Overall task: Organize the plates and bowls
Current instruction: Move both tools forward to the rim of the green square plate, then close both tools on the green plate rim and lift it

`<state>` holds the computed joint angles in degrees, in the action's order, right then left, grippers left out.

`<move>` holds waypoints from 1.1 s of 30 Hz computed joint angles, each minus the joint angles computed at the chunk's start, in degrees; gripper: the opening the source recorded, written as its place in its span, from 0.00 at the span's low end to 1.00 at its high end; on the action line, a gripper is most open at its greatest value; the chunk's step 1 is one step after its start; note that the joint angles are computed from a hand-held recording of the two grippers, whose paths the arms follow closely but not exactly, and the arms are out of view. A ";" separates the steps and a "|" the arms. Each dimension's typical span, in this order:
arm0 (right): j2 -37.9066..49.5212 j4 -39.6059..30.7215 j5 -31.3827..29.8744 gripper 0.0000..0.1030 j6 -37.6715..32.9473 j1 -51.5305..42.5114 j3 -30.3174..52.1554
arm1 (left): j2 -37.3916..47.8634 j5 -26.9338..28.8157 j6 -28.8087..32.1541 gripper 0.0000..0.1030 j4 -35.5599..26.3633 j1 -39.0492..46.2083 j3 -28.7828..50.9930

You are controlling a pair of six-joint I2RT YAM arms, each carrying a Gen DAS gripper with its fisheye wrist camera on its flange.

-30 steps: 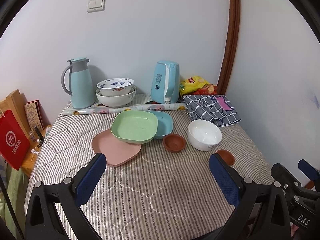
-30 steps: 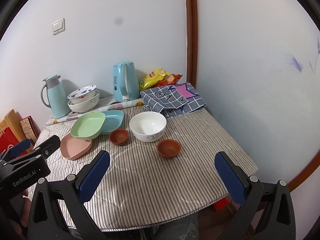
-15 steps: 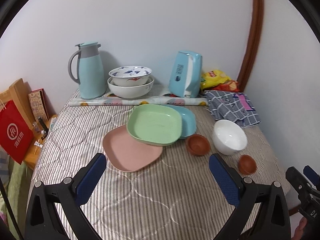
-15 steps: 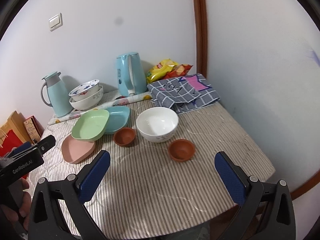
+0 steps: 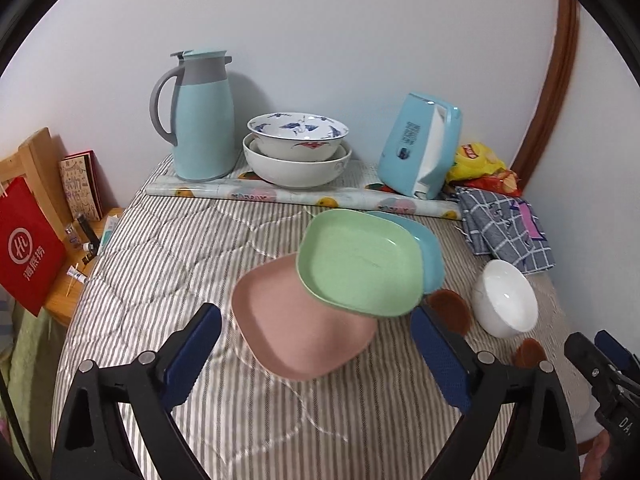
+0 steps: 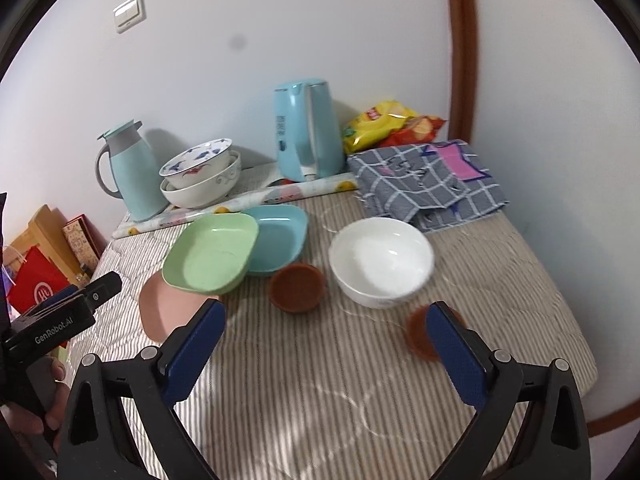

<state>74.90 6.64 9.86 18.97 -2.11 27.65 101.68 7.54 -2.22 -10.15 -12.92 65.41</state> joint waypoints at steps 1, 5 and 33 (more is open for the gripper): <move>1.94 0.53 -0.45 0.93 -0.12 0.16 1.16 | 1.20 0.02 0.02 0.90 -0.40 0.15 1.32; 9.10 1.85 -1.44 0.89 -0.42 0.43 5.95 | 6.15 -0.04 0.52 0.87 -1.63 0.68 6.98; 44.36 -1.78 -9.62 0.47 0.13 0.41 37.60 | 36.77 2.93 2.46 0.43 -15.63 0.31 43.91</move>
